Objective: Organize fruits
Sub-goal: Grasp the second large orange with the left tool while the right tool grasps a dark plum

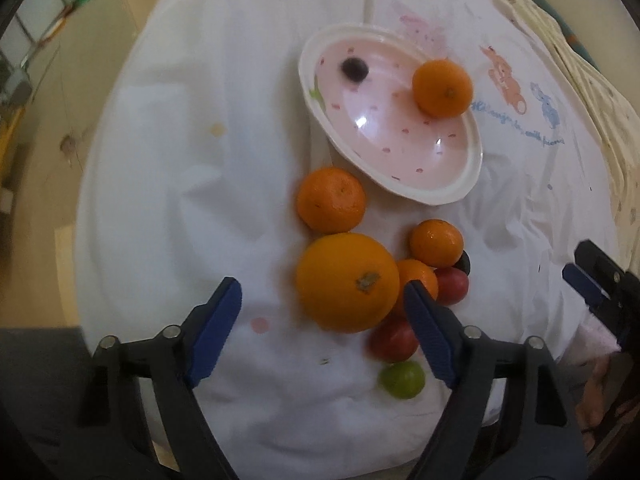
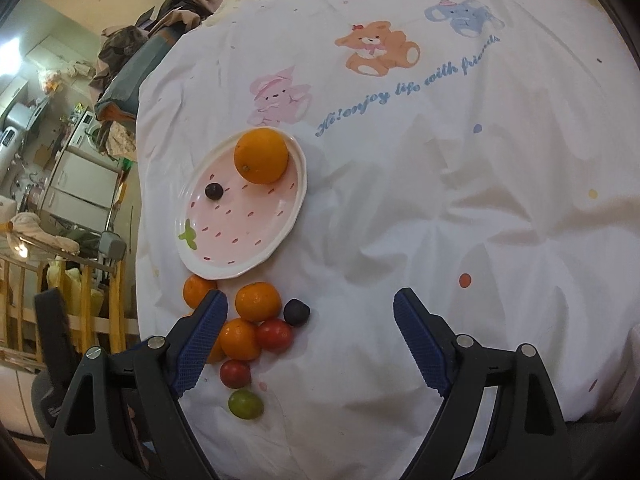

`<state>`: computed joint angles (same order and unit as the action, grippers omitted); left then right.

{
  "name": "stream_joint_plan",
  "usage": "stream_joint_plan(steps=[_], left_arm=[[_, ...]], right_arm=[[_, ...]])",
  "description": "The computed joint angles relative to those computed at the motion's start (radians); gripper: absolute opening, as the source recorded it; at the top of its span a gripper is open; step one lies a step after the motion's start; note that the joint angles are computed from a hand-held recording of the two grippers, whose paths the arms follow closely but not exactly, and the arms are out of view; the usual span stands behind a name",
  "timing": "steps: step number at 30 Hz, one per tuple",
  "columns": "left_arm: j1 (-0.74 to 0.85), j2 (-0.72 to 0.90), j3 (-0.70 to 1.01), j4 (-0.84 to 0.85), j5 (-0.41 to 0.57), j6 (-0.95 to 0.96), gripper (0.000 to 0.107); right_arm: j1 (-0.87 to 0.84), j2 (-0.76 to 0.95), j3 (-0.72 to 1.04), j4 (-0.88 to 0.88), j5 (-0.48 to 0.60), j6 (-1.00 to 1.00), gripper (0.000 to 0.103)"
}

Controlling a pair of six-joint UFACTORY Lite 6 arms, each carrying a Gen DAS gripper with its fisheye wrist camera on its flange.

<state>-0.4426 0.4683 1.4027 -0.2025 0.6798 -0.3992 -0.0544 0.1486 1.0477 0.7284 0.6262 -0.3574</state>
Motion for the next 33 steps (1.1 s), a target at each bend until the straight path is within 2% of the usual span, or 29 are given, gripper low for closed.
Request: stream_joint_plan(steps=[5, 8, 12, 13, 16, 20, 24, 28, 29, 31, 32, 33], left_arm=[[-0.003, 0.070, 0.048, -0.077, 0.023, 0.021, 0.074], [-0.009, 0.110, 0.075, -0.097, 0.045, 0.034, 0.064], [0.013, 0.125, 0.065, -0.178, 0.042, 0.072, 0.063], [0.020, 0.122, 0.059, -0.208, 0.039, 0.100, 0.057], [0.008, 0.117, 0.067, -0.163, 0.048, 0.088, 0.052], [-0.009, 0.110, 0.089, -0.109, 0.073, 0.073, 0.051], [-0.019, 0.019, 0.038, -0.059, 0.052, 0.071, 0.051], [-0.029, -0.075, -0.011, 0.068, 0.022, -0.009, 0.051], [-0.026, -0.091, -0.019, 0.091, 0.017, -0.029, 0.051], [-0.012, -0.110, -0.034, 0.103, 0.012, -0.037, 0.051], [-0.007, -0.104, -0.026, 0.106, 0.011, -0.038, 0.051], [-0.003, -0.090, -0.009, 0.108, 0.016, -0.041, 0.051]], right_arm=[[-0.007, 0.009, 0.006, -0.005, 0.007, 0.007, 0.088], [-0.008, 0.011, 0.009, -0.010, 0.006, 0.009, 0.088], [-0.011, 0.021, 0.020, -0.005, 0.017, 0.004, 0.088], [-0.008, 0.025, 0.024, -0.009, 0.017, 0.008, 0.088], [0.003, 0.035, 0.030, -0.017, 0.016, 0.013, 0.088], [0.007, 0.047, 0.033, -0.019, 0.020, 0.014, 0.088], [0.004, 0.061, 0.029, -0.011, 0.024, 0.009, 0.088], [0.003, 0.095, 0.034, 0.002, 0.042, 0.003, 0.088], [0.002, 0.111, 0.039, 0.016, 0.055, -0.004, 0.087], [-0.005, 0.151, 0.056, 0.067, 0.096, -0.025, 0.075], [-0.004, 0.179, 0.074, 0.075, 0.117, -0.016, 0.064], [-0.001, 0.209, 0.095, 0.074, 0.133, 0.006, 0.058]])
